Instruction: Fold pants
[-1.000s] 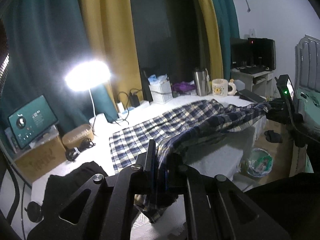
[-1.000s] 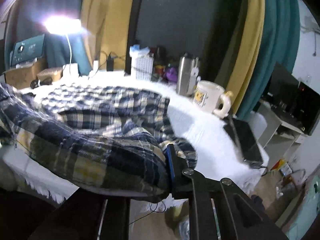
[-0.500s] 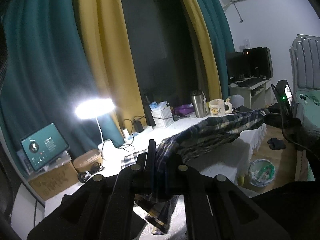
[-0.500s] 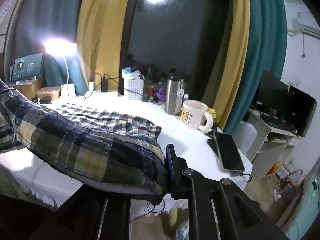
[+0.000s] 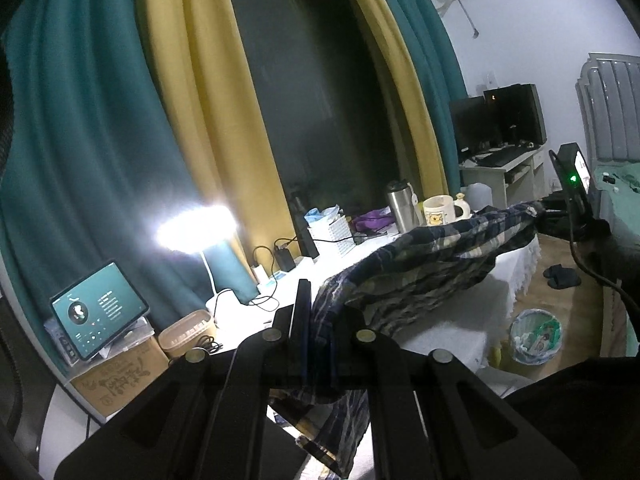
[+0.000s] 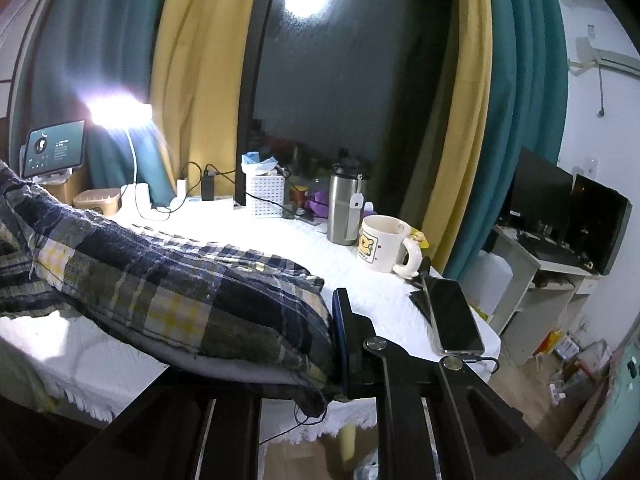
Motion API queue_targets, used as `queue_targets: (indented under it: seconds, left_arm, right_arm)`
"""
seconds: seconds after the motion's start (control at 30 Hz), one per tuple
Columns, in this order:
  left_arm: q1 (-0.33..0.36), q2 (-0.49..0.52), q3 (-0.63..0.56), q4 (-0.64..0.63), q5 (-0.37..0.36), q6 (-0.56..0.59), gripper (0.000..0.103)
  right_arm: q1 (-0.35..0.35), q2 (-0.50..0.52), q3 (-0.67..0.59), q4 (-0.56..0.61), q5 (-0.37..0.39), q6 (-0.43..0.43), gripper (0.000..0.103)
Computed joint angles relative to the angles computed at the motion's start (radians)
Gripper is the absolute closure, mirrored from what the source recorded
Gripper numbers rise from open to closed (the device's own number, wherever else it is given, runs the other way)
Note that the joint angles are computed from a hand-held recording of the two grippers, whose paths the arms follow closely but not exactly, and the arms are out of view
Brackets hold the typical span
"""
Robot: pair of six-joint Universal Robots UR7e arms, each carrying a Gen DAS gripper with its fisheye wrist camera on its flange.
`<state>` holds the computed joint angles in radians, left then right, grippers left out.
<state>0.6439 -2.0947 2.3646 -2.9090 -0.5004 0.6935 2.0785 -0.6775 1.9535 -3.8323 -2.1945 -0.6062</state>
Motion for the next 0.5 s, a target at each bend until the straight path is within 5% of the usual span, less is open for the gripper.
queue_targets:
  seconds: [0.5]
  left_arm:
    - [0.302,0.216,-0.161,-0.118,-0.232,0.042,0.097]
  right_arm:
    - [-0.02,0.093,-0.217,0.172,-0.032,0.029,0.089]
